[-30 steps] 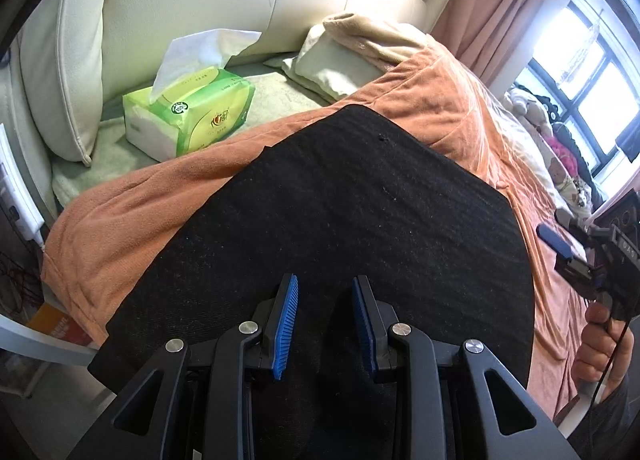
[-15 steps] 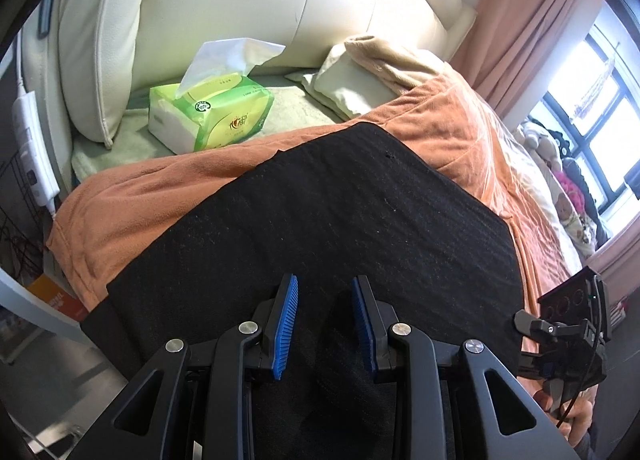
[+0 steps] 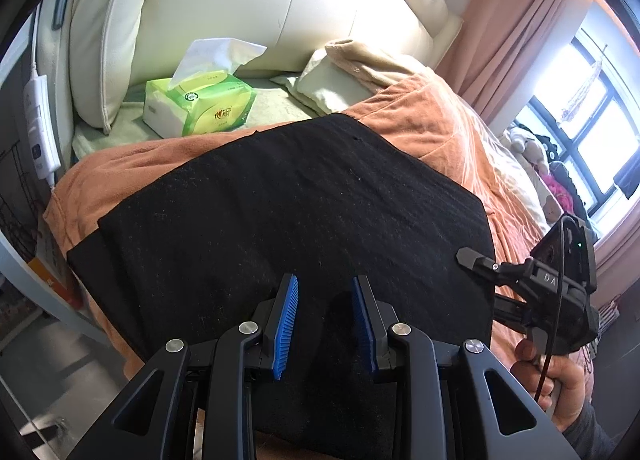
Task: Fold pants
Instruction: 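Lower the folded pants onto the duvet beside the tissue box with both tools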
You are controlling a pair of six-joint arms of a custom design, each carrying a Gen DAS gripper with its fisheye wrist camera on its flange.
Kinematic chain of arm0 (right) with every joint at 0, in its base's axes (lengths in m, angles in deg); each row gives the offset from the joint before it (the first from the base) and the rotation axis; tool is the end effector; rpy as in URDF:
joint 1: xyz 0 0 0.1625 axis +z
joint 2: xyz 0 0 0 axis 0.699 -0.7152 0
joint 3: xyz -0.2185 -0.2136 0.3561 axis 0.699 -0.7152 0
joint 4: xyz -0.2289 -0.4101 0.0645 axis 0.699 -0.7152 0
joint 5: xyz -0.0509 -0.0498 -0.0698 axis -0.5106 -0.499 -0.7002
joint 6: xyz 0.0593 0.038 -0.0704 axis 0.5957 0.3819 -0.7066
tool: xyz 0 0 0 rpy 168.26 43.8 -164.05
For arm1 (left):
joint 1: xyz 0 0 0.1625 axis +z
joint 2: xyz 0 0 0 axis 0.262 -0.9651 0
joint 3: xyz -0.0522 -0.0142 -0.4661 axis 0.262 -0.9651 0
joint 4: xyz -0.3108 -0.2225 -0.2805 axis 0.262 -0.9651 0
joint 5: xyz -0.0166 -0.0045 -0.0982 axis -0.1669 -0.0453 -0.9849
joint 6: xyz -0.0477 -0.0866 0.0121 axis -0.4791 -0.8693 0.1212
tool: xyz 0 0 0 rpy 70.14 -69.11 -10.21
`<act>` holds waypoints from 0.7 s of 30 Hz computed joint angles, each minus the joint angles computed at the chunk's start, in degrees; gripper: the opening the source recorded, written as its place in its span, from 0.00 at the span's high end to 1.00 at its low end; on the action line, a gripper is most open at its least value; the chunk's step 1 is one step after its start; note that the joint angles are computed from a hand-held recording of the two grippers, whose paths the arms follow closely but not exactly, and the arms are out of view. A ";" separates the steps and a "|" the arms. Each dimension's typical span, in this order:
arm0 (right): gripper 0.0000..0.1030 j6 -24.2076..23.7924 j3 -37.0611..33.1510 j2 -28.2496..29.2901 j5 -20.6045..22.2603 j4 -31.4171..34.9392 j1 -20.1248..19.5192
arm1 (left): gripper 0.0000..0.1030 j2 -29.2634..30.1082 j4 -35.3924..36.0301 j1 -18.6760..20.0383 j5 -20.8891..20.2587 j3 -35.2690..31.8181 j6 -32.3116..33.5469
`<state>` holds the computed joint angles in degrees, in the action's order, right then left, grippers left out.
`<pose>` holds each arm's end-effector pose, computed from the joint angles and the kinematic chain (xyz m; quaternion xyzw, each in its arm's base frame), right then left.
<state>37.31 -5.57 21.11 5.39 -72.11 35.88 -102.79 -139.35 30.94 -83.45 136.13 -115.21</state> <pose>-0.0122 -0.9947 0.2525 -0.2059 0.9657 -0.1403 0.0723 -0.3365 -0.6541 -0.1255 -0.0502 0.8833 -0.4279 0.1850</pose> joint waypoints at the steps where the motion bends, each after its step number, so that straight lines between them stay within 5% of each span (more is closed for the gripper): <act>1: 0.64 0.32 1.76 -0.68 -1.04 -1.92 0.05 | 0.71 0.11 -0.32 -0.03 -0.14 0.06 -0.36; 9: 0.63 -0.64 8.87 -5.27 -6.60 -8.28 2.08 | 0.71 0.01 -0.58 -1.64 -0.15 0.95 -3.21; 21: 0.63 -17.08 19.89 -14.84 -0.16 -13.18 1.67 | 0.70 1.41 0.22 -4.19 2.74 -1.57 -3.58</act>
<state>20.23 14.32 6.26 5.23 -85.28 37.55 -101.38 -139.14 26.75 -80.71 134.56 -118.79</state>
